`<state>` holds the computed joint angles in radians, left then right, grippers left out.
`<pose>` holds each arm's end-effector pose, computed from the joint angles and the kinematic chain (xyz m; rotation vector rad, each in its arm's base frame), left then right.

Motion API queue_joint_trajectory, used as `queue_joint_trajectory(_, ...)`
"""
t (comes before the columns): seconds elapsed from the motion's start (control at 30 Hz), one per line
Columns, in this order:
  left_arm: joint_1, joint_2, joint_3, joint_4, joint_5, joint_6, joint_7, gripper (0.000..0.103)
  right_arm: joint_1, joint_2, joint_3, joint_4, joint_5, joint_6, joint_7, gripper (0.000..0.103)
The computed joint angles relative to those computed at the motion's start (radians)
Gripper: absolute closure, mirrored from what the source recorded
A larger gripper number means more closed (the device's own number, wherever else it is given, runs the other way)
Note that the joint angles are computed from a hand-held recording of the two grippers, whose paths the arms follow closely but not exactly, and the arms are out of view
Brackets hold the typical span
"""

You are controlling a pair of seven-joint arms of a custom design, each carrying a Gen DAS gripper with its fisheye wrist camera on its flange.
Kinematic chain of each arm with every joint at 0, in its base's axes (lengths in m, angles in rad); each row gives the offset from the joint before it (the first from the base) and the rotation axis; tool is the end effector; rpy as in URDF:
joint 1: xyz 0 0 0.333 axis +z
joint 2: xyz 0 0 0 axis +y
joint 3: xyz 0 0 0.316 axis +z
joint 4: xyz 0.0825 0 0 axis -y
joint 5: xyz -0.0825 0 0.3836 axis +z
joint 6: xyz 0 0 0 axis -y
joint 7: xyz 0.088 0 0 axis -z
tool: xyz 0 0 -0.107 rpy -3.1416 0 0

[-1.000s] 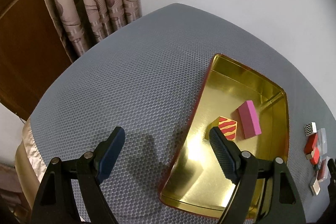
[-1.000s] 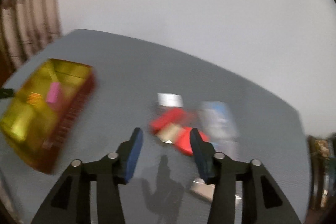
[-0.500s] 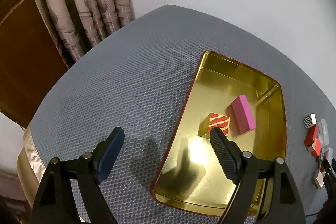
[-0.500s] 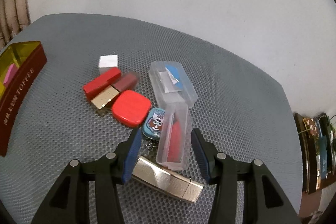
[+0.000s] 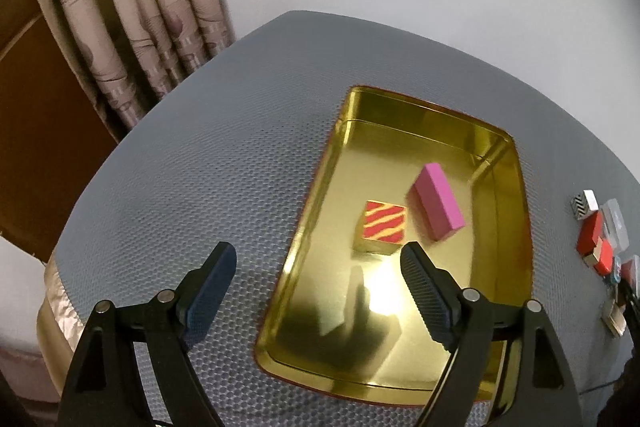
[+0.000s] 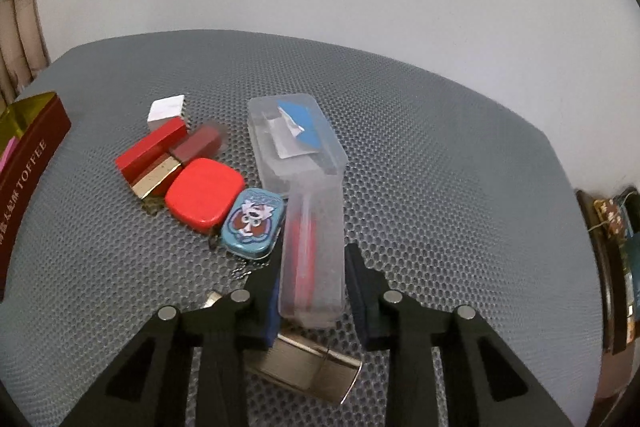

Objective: Organize rigid objects
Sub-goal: 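Grasp the clear plastic case with red contents using the right gripper, then grasp the silver ribbed bar with the left gripper while the right gripper holds the clear case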

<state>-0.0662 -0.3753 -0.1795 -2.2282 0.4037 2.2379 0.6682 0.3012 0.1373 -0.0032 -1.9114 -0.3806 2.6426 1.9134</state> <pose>0.4623 -0.1135 0.5635 -2.2331 1.3787 -0.3612 0.6046 0.1959 0.4905 -2.0860 1.6445 -0.6998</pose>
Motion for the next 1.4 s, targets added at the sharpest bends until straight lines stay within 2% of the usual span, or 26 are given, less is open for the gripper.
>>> queue_joint_trajectory(0.2,-0.036,0.041,-0.018,0.039,-0.023,0.001,0.031,0.022,-0.034,0.01,0.008,-0.014,0.15,0.082,-0.104,0.078)
queue_joint_trajectory(0.3,-0.062,0.07,-0.037,0.069,-0.018,0.001,0.055,0.021,-0.025,-0.006,-0.027,-0.045,0.08,0.129,-0.039,0.078)
queue_joint_trajectory(0.4,-0.095,0.097,-0.049,0.09,-0.031,0.016,0.087,0.02,-0.043,-0.033,-0.039,-0.078,0.064,0.146,-0.005,0.078)
queue_joint_trajectory(0.6,-0.173,0.199,-0.069,0.179,-0.118,0.054,0.177,0.015,-0.087,-0.104,-0.059,-0.162,-0.208,0.16,0.212,0.078)
queue_joint_trajectory(0.73,-0.225,0.278,-0.089,0.258,-0.179,0.075,0.261,0.01,-0.126,-0.137,-0.03,-0.195,-0.375,0.142,0.346,0.078)
queue_joint_trajectory(0.8,-0.245,0.317,-0.1,0.301,-0.184,0.075,0.297,0.009,-0.146,-0.134,-0.021,-0.205,-0.404,0.153,0.371,0.078)
queue_joint_trajectory(1.03,-0.32,0.467,-0.131,0.47,-0.116,0.045,0.29,0.004,-0.16,-0.111,-0.016,-0.204,-0.31,0.192,0.314,0.078)
queue_joint_trajectory(1.13,-0.356,0.543,-0.136,0.555,-0.104,0.007,0.279,0.004,-0.163,-0.122,-0.017,-0.225,-0.25,0.209,0.273,0.078)
queue_joint_trajectory(1.4,-0.395,0.657,-0.117,0.669,-0.119,-0.017,0.285,0.003,-0.161,-0.109,-0.014,-0.226,-0.063,0.212,0.142,0.078)
